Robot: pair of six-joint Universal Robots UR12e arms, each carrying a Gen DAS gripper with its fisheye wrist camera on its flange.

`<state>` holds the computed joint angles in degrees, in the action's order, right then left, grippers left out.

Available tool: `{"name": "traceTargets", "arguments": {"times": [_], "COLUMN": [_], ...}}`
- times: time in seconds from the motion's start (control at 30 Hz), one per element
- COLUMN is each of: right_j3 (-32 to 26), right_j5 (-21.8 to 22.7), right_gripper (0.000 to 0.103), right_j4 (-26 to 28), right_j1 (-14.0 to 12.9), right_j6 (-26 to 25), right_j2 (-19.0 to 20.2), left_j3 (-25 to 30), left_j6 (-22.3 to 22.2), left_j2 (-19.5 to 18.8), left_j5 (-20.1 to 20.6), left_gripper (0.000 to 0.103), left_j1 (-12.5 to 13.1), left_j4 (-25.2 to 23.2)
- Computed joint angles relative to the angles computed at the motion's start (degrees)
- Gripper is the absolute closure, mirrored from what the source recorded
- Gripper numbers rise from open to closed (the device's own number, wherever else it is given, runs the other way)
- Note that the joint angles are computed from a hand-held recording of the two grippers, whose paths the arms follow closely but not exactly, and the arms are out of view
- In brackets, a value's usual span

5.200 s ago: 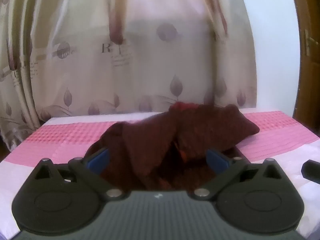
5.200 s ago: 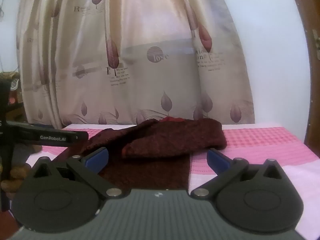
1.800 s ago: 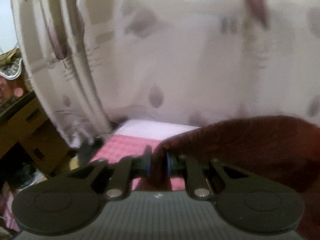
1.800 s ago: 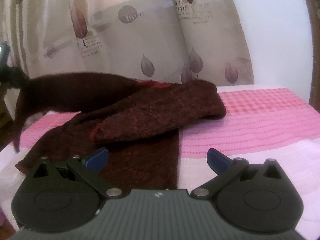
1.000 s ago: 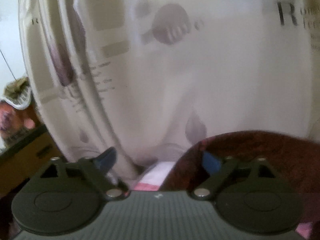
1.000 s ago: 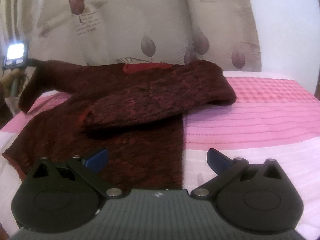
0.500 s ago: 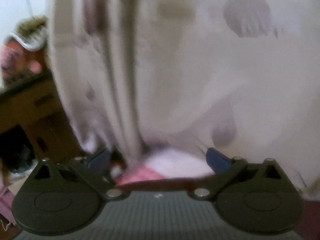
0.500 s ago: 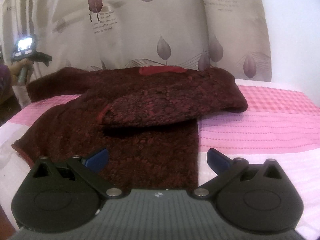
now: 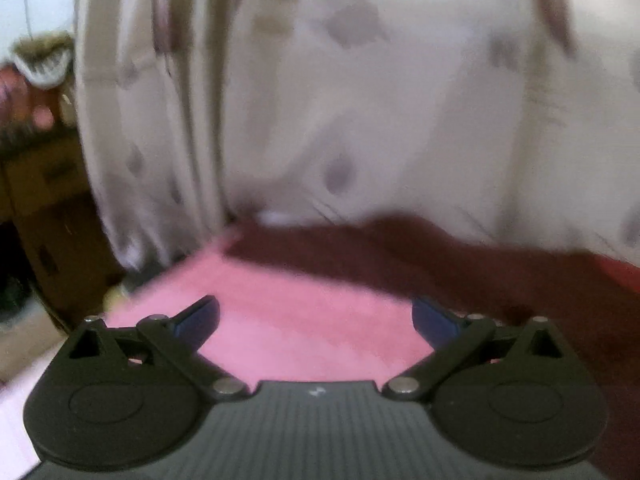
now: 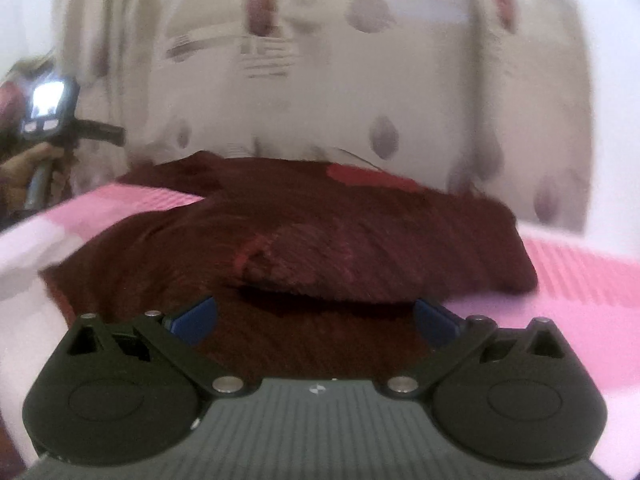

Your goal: Fold small clothes

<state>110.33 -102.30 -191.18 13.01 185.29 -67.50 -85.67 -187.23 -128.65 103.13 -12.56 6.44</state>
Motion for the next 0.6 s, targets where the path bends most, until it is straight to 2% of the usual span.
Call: {"name": "traceTargets", "arguments": {"times": [0.07,0.1,0.2,0.4,0.47,0.5,0.53,0.57,0.6], "right_j3": [-0.93,-1.40,-3.34,-7.75,-8.96,-9.69,-10.49,-10.93,-10.73], "right_j5": [1.56,2.32,5.19,-0.47,0.51,0.23,-1.51,-3.26,-3.63], "right_gripper": [0.001,0.004,0.012,0.014,0.022,0.046,0.098,0.092,0.095], "right_j4": [-0.34,-0.31,3.23,4.31,6.60,8.60,10.46,10.82,8.79], "right_j1": [-0.33,-0.57,-1.47,-0.50,-0.90,-0.97,-0.83,-0.82,-1.14], "right_j6": [-5.95,-8.02,-12.74,-27.71,-32.31,-33.85,-34.47,-35.05,-35.62], "right_j2": [0.91,1.37,2.49,5.78,6.21,6.41,6.68,6.94,6.90], "left_j3": [-3.68,-4.98,-7.60,-10.17,-10.05,-10.13,-10.23,-10.15,-10.27], "left_j6": [-1.46,-2.31,-6.48,-7.42,-7.41,-7.90,-8.99,-10.22,-11.87], "left_j2": [1.02,1.35,1.88,1.49,1.34,1.37,1.46,1.44,1.55], "left_j5": [-1.52,-3.74,-7.32,-7.31,-6.33,-6.44,-6.62,-6.56,-6.33], "left_gripper": [0.000,0.000,0.000,0.000,0.000,0.000,0.000,0.000,0.000], "left_j1": [-0.39,-0.12,0.17,-0.23,-0.40,-0.25,-0.08,0.07,0.22], "left_j4": [2.61,3.06,3.18,9.79,10.33,10.43,10.22,9.73,9.27]}}
